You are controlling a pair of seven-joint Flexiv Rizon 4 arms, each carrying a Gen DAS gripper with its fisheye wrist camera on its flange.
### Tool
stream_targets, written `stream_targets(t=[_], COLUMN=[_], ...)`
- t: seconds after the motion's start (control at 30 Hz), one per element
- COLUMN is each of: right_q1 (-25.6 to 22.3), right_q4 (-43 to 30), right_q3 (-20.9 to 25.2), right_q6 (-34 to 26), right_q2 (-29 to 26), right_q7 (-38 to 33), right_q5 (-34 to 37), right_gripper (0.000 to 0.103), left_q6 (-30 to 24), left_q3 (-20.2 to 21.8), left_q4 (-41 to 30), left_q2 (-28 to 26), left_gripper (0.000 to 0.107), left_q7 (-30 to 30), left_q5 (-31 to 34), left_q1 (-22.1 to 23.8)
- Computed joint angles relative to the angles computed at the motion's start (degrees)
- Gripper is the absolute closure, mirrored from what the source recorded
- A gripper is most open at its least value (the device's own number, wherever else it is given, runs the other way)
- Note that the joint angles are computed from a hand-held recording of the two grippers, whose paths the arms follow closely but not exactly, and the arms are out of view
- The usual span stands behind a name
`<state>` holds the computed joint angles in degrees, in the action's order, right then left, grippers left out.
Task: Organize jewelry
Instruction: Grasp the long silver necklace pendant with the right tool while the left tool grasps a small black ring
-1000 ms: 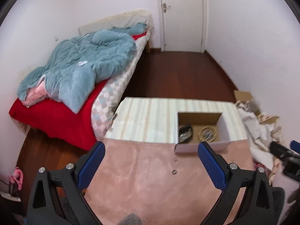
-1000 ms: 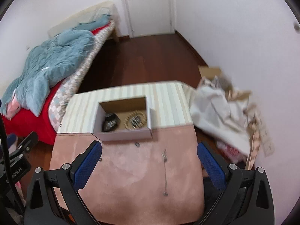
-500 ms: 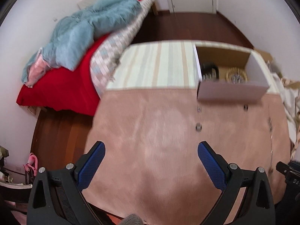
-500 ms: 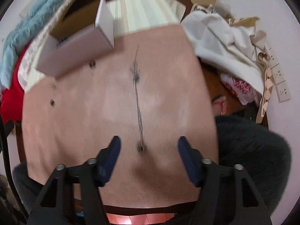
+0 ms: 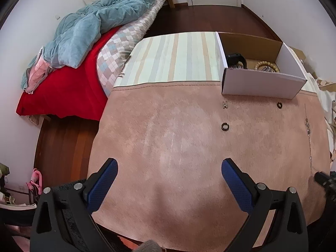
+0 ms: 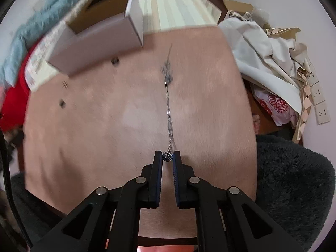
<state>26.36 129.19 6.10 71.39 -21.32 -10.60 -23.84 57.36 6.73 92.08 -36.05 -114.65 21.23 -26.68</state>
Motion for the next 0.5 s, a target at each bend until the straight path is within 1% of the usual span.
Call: stream_targets(t=[0.13,0.27,0.3,0.4,0.5], right_q1=[0.9,-0.4,-0.7,-1.9,-3.0], right_q4=[1.4,0.0,-0.4,-2.7,-4.8], right_q3=[-4.2,-5.8,-6.4,-6.6,-6.1], right_q6=[3.0,3.5,4.0,4.6,4.9], right_q2=[3.9,4.8,4.5,1.8,-1.6], right_q7=[4.7,6.5,7.2,7.3,5.0], right_q5=[-5.7,-11.1,-12.7,-13.9,-12.1], right_gripper=[0.093,0.093,0.093,0.093,0.093], left_q6=[1.0,1.9,1.7,2.1,1.5], left_q3=[-1.2,-3.4,-3.6,-4.4,-5.7], left_q4=[-0.4,-1.7,-2.1,-4.1,-6.5], left_q2=[-0.6,-2.5,-3.0,-5.4,-8.2], left_gripper=[0.006,0.006,0.006,0.006,0.007], left_q7=[1.1,4.2,4.8,7.4,10.6], left_q5=[-2.1,-6.8,-7.8,-10.3,-13.0], left_q1=[1.7,4.4,4.5,5.0,5.4])
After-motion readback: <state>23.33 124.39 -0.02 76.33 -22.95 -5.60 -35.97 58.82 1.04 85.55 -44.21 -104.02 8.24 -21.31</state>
